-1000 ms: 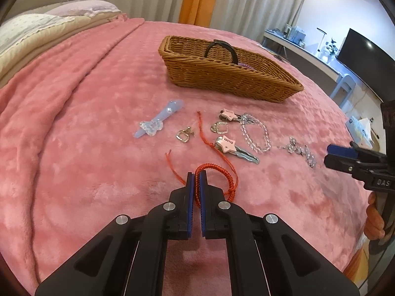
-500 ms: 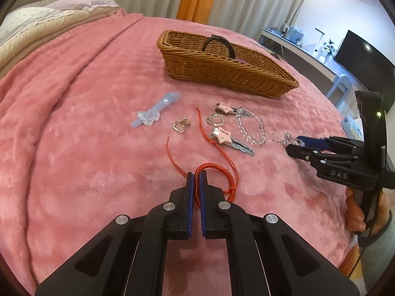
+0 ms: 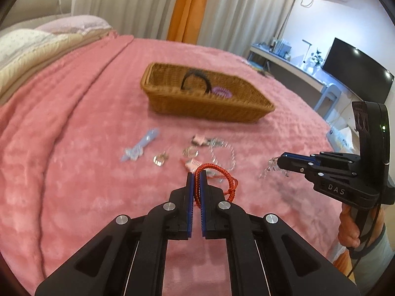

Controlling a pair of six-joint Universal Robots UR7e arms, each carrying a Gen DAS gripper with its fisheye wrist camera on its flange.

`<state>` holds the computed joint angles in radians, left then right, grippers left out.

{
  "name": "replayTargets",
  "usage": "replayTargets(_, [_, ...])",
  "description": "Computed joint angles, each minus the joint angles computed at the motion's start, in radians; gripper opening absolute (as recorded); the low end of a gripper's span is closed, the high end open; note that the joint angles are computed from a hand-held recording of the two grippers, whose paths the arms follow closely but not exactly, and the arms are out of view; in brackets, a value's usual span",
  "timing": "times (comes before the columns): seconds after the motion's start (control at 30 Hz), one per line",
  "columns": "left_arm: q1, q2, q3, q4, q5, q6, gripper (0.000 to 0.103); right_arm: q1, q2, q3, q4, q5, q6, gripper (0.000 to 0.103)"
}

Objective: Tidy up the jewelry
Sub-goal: 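Carry lanyard and silver chain into the basket and open both tools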

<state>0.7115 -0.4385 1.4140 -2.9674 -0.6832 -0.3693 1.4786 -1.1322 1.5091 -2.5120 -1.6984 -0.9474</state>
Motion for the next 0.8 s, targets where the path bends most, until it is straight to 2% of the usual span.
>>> replayTargets(0.23, [-0.017,0.015,-0.063,-0.049,0.026,0.114,0.003,0.023,-0.032,-0.019,-0.019,0.070,0.019,0.008])
replayTargets(0.4, [-0.014,0.055,-0.184,-0.085,0.035,0.241,0.003,0.052,-0.001,-0.111,-0.025,0.116,0.057,0.008])
replayTargets(0.6, [0.014,0.150,-0.430,-0.099,0.034,0.400,0.003,0.081,0.109,-0.292,-0.013,0.131,0.115,0.008])
replayTargets(0.8, [0.059,0.286,-0.733,-0.029,0.012,0.460,0.003,0.090,0.279,-0.543,0.070,0.115,0.187,0.008])
